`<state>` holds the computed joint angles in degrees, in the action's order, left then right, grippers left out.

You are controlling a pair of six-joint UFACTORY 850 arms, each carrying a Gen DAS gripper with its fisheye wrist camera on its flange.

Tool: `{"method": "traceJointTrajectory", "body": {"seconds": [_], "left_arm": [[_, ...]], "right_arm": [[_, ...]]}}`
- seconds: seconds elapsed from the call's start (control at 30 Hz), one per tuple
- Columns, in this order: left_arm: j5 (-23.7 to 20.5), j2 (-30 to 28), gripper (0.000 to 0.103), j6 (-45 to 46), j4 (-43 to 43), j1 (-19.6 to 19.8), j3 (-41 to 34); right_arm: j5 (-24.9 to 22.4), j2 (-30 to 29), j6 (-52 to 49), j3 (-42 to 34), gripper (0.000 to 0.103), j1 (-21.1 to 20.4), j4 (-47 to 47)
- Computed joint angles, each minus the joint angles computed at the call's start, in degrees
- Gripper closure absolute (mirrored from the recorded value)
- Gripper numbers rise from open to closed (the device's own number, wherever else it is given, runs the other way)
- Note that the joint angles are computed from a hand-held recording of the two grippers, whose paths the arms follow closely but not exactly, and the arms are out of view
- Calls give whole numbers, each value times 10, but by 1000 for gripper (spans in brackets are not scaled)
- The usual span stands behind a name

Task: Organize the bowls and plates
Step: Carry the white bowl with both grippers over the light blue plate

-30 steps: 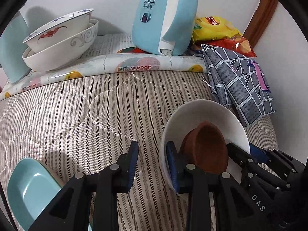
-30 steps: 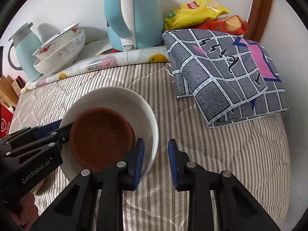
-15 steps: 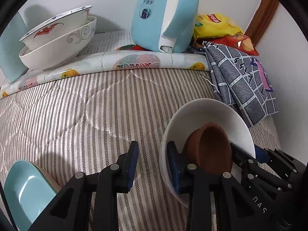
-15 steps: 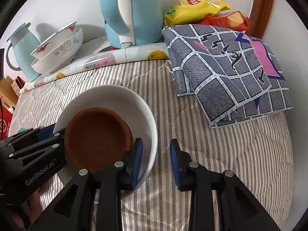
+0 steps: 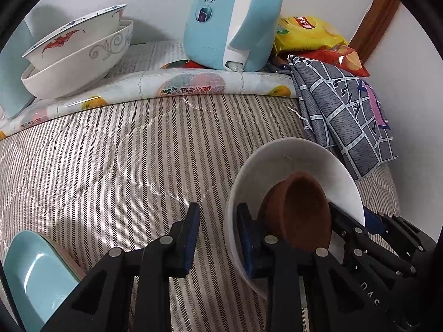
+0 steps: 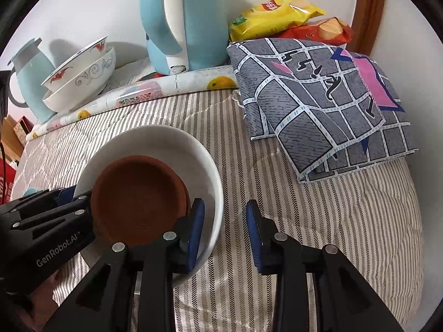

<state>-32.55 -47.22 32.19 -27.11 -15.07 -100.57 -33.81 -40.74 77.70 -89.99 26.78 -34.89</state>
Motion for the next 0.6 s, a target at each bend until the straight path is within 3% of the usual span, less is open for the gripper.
{"method": "traceJointTrajectory", "body": {"seconds": [0.17, 0.6], "left_arm": [[1, 2, 92, 24, -24, 0, 4], [26, 17, 94, 28, -18, -2, 27]], "right_arm": [[35, 5, -4, 9, 89, -3, 17], [34, 9, 15, 11, 90, 0, 14]]}}
